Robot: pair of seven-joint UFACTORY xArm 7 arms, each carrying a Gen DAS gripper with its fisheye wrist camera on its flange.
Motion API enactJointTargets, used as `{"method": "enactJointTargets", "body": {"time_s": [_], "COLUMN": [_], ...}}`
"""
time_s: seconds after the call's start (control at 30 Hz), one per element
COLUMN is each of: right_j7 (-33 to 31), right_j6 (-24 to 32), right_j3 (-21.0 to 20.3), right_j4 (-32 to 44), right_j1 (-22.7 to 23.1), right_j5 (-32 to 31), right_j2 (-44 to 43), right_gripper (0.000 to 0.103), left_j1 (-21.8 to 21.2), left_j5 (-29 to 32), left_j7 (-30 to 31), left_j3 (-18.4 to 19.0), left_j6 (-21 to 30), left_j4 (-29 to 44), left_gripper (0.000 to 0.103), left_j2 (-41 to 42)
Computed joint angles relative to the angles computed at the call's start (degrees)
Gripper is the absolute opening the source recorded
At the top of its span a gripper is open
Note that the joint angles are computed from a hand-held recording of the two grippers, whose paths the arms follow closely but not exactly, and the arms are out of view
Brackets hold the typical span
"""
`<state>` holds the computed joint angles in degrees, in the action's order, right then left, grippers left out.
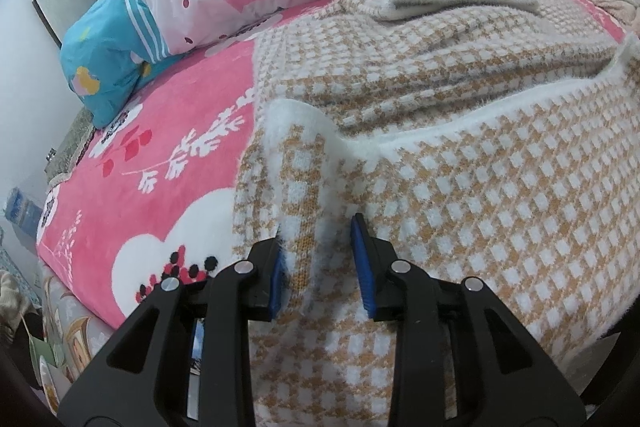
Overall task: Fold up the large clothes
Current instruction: 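Lift the side edge with both tools and fold it over the coat body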
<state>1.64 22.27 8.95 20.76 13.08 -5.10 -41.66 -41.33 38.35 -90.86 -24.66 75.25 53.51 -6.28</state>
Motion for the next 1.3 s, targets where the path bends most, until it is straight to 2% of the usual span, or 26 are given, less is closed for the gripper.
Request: {"method": "enactJointTargets", "body": {"time_s": [0.03,0.13,0.23,0.5,0.63,0.73,0.93,1.13,1.3], "right_j7": [0.04,-0.18,-0.74,0.16,-0.08,-0.76,-2.3,-3.18,-2.21], "right_j6": [-0.13,0.07,0.49,3.23,3.55,1.12,-6.47,-14.37,-16.16], "right_j3": [-0.31,-1.15,-1.48,-1.45,-2.5,-2.73,-1.95,-1.13,0.75], "right_j4": [-0.36,-1.68,-2.58,-5.81,-5.17,-3.38,2.87,15.62,29.78], "right_j1": [0.21,0.92,1.16,1.69,2.11,1.47,-0.19,-2.43,-4.65], "right_j5": [0.24,0.95,1.24,2.13,3.22,3.26,2.41,1.28,-0.49], "right_j2": [-0.96,-4.65,-7.98,-20.91,-22.61,-20.3,-10.06,8.27,25.87], "right_gripper": [0.009,0.009,0.008,0.008,0.008,0.008,0.008,0.008,0.008], "left_j1": [-0.12,-0.93,-2.23,-6.72,-6.9,-5.53,-0.24,7.31,14.81], "left_j5": [0.36,2.21,4.09,7.96,8.83,10.2,12.29,16.29,17.94], "left_j7": [-0.31,-1.03,-2.91,-7.64,-8.31,-7.39,-3.48,3.1,9.74], "left_j3": [-0.2,-1.19,-2.74,-7.8,-8.7,-8.98,-6.2,0.33,7.51], "left_j6": [0.5,3.3,5.54,15.25,16.07,15.63,7.23,-5.5,-18.19], "left_j4": [0.01,1.03,1.83,6.59,6.26,5.74,1.76,-0.24,1.42], "left_gripper": [0.02,0.01,0.008,0.007,0.007,0.007,0.007,0.007,0.007], "left_j2": [-0.17,-0.25,-1.32,-3.41,-6.43,-8.56,-14.97,-18.1,-14.84]}}
